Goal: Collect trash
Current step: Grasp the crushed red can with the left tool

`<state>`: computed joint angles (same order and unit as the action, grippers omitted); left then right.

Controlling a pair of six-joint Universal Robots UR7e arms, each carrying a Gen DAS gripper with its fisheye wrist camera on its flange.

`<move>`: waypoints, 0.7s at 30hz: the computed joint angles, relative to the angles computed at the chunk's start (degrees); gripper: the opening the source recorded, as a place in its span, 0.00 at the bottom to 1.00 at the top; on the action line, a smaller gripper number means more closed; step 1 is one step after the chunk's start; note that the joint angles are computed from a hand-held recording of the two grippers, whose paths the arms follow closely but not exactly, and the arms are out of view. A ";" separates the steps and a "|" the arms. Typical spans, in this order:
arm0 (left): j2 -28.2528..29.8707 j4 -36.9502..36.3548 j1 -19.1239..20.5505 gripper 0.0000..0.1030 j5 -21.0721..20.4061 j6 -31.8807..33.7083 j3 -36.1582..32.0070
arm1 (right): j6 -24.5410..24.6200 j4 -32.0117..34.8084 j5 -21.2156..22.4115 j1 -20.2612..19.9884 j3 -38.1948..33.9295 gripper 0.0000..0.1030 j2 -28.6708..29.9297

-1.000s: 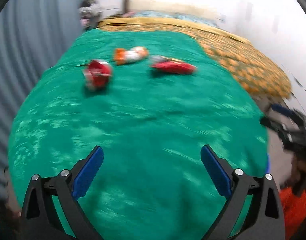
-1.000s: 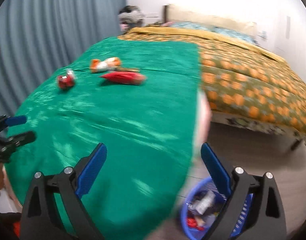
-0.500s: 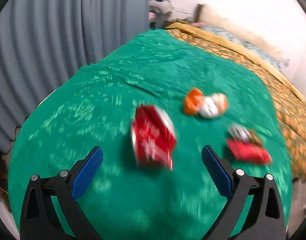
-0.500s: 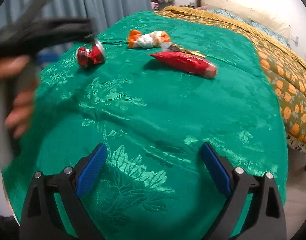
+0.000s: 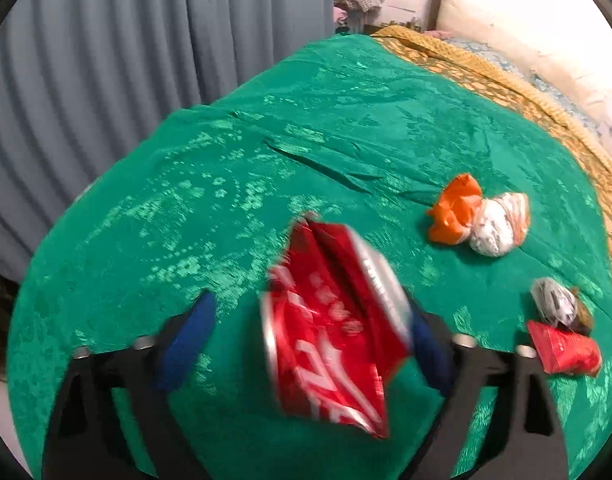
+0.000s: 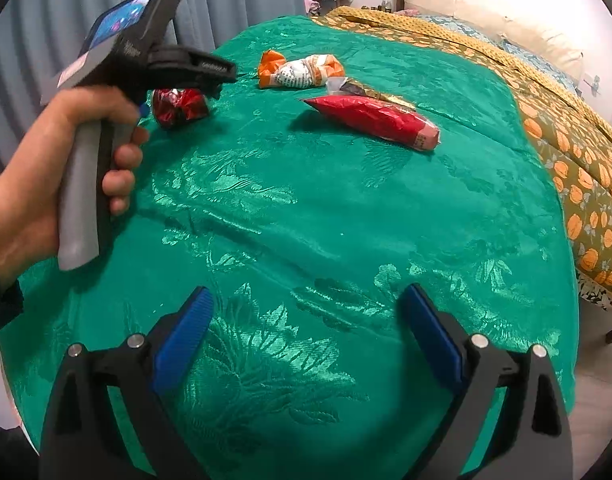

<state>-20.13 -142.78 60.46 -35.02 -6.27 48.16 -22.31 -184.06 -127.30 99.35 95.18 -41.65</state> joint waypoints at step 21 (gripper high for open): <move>-21.38 -9.62 -0.26 0.75 -22.51 23.23 35.66 | 0.53 -0.73 -2.39 0.30 -0.37 0.90 0.46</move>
